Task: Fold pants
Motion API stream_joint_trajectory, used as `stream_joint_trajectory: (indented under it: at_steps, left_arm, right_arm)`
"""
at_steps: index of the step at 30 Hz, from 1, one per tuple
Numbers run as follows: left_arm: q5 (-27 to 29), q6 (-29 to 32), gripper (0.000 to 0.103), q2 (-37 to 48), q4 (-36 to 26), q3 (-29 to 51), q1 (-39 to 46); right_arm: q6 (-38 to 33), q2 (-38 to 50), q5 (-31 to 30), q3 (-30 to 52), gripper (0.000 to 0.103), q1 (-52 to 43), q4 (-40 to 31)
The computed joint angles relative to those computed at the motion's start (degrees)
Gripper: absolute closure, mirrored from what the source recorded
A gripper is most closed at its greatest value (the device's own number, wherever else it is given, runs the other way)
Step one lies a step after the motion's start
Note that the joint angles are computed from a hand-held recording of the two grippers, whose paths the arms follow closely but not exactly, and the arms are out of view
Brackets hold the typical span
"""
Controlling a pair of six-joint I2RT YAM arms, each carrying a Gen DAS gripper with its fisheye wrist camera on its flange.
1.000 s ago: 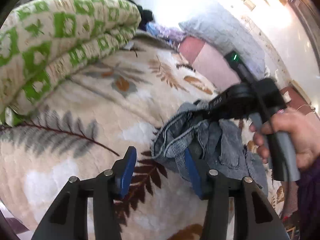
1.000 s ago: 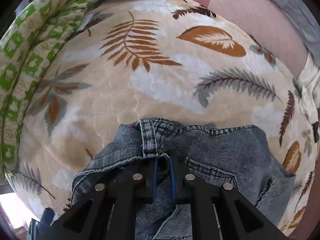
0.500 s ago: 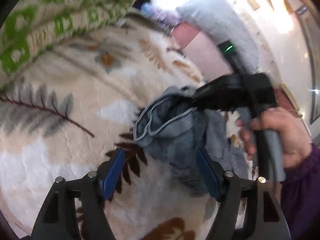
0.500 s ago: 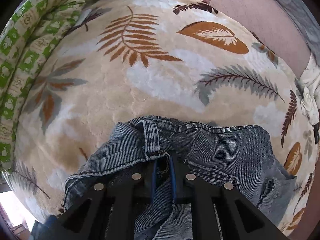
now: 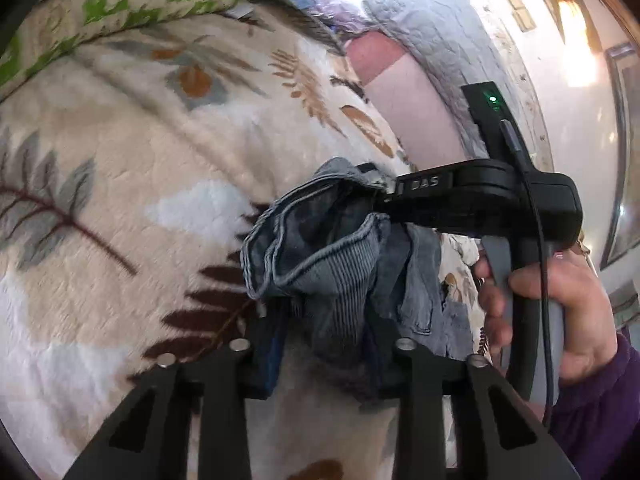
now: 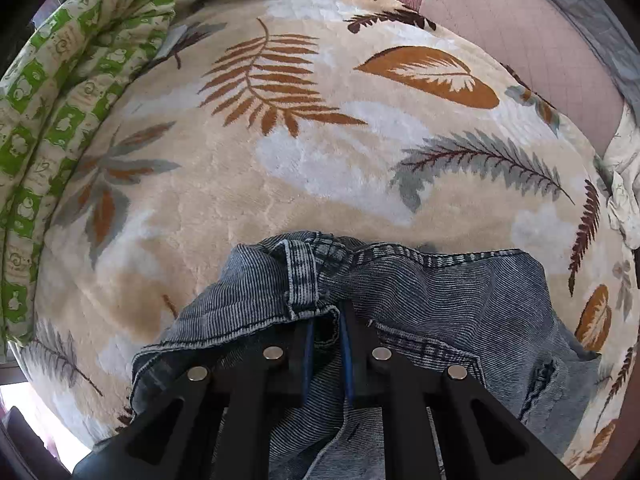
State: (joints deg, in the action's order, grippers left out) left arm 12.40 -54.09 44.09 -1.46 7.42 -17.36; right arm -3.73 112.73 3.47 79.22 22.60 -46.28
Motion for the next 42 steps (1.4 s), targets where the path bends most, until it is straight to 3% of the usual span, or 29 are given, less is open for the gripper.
stream_joint_trajectory:
  at_steps: [3, 10, 15, 19, 23, 27, 31, 38, 42]
  left_arm:
    - [-1.97, 1.10, 0.084, -0.61, 0.20, 0.49, -1.76]
    - [-4.96, 2.89, 0.090, -3.54, -1.30, 0.68, -3.96]
    - [-13.90, 4.87, 0.091, -6.18, -4.40, 2.91, -11.84]
    - [-25.09, 6.05, 0.092, -5.31, -5.48, 5.99, -22.60]
    - [-36.45, 8.97, 0.092, 2.65, -4.09, 11.63, -34.95]
    - [-37.34, 10.61, 0.093, 12.67, -0.10, 17.63, -40.24]
    - [-35.93, 13.94, 0.095, 24.59, 3.45, 26.19, -44.31]
    - [-32.15, 18.21, 0.095, 47.04, 2.14, 45.23, -48.38]
    - [-28.84, 17.06, 0.095, 55.96, 1.04, 51.67, -47.52]
  right_arm:
    - [-0.31, -0.89, -1.12, -1.05, 0.090, -0.68, 0.82]
    - [-1.80, -6.06, -3.99, -6.67, 0.090, -2.19, 6.32]
    - [-2.31, -13.13, -4.23, -12.35, 0.090, -3.61, 11.50]
    - [-3.81, -20.70, -4.74, -18.49, 0.090, -6.30, 16.62]
    - [-6.21, -28.62, -8.32, -23.14, 0.090, -12.45, 19.30]
    - [-10.28, -32.48, -18.13, -22.18, 0.090, -24.70, 16.88]
    - [-15.39, -30.35, -28.55, -16.93, 0.090, -38.45, 11.53]
    - [-20.99, -16.99, -40.36, -5.04, 0.091, -58.64, 5.68]
    - [-25.20, -6.62, -42.43, 3.21, 0.091, -64.22, 0.16]
